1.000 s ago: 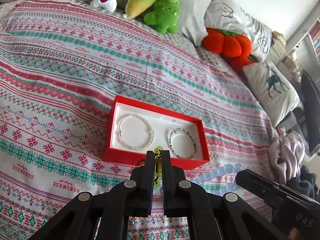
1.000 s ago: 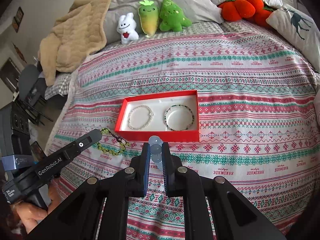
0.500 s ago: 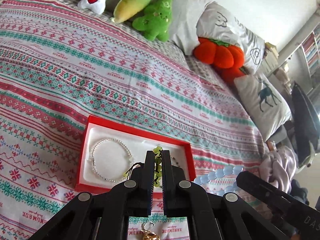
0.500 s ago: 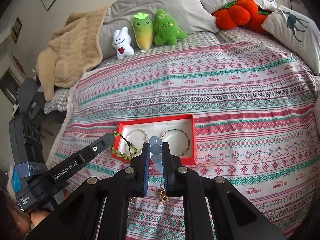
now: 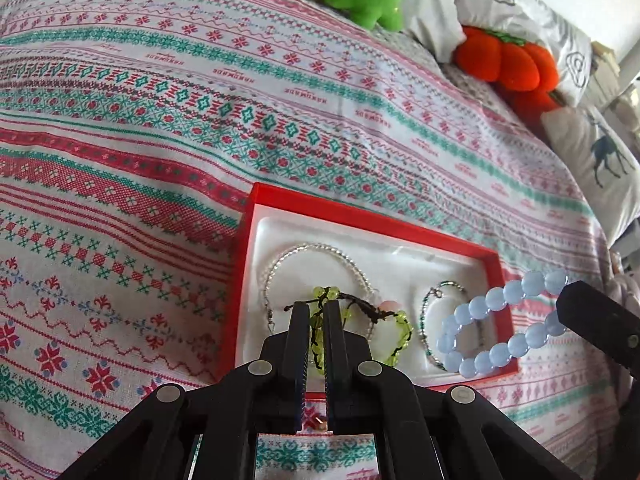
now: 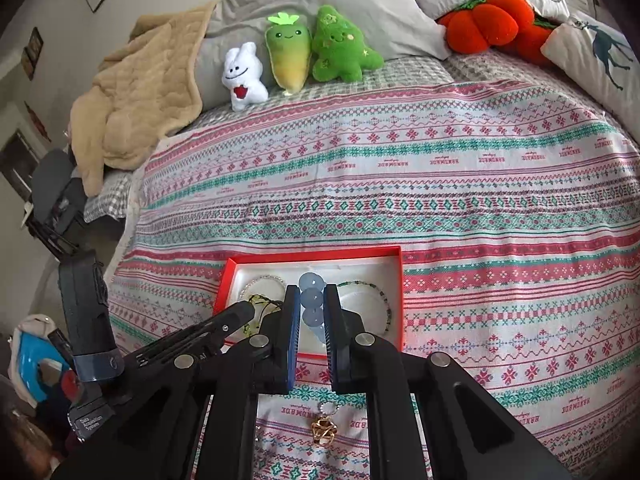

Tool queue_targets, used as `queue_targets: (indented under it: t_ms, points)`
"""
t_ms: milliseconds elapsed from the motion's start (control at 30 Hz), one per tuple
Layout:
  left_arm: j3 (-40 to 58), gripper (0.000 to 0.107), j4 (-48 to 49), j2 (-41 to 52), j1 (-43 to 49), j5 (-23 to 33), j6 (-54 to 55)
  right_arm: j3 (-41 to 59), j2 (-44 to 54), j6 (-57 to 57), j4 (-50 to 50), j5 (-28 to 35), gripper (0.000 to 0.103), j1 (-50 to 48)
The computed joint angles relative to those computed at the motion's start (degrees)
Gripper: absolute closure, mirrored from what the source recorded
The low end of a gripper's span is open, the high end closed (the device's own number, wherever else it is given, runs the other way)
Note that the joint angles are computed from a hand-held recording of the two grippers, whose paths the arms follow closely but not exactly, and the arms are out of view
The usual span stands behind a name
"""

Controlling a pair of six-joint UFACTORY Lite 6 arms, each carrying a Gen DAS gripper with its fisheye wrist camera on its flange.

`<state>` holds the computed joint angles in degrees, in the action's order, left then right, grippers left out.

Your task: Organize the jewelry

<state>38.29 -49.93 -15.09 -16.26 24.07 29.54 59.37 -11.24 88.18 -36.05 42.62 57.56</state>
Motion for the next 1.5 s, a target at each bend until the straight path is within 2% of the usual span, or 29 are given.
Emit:
queue_targets:
  t_ms: [67,333,667,700,733,800,867,900,1133,1267,1333,1500]
  points:
    - [-0.5,0.106,1.2,0.0,-0.2,-0.9,-0.7,-0.5,0.7,-0.5,0.6,-2.5,0.091,-0.8]
    - [-0.4,0.106,6.7,0.3,-2.7,-4.0,-5.5,-2.9,3.6,-2.1,2.1,0.8,0.091,-3.7]
    - [0.0,0.104,11.4,-1.3,-4.3,-3.7,-9.6,-3.4,3.7,-1.6,1.5,2.5,0.090,-4.1]
    - [0.1,0.100,12.4,-1.8,-4.4,-3.3,-10.3,-3.3,3.6,-1.3,1.3,2.9,0.090,-3.8]
    - [0.1,0.091,14.0,-2.5,-4.6,-3.0,-11.6,-3.1,3.3,-1.4,1.3,3.4,0.088,-3.5]
    - [0.0,0.078,19.4,-4.2,-5.9,-3.0,-16.5,-2.6,2.6,-0.7,0.8,4.7,0.078,-2.6]
    - [-0.3,0.072,23.9,-6.1,-7.0,-2.4,-20.5,-2.0,1.9,0.8,-0.1,6.8,0.059,-0.9]
    - [-0.2,0.069,25.7,-6.8,-7.4,-1.9,-22.1,-1.8,1.5,1.3,-0.6,7.7,0.057,-0.1]
    - [-1.6,0.042,39.0,-13.1,-11.3,1.7,-34.8,-1.5,-1.0,3.5,-0.1,14.4,0.053,5.5]
    - [-2.8,0.034,45.8,-16.1,-13.5,4.6,-42.2,-2.6,-2.9,6.1,0.3,18.2,0.044,8.9]
    - [-3.6,0.027,49.5,-17.7,-14.9,6.1,-46.2,-3.3,-4.0,7.6,0.9,19.9,0.043,10.3]
    - [-5.4,0.021,52.6,-21.3,-16.5,10.7,-50.1,-5.0,-6.4,10.6,2.3,23.4,0.039,13.6]
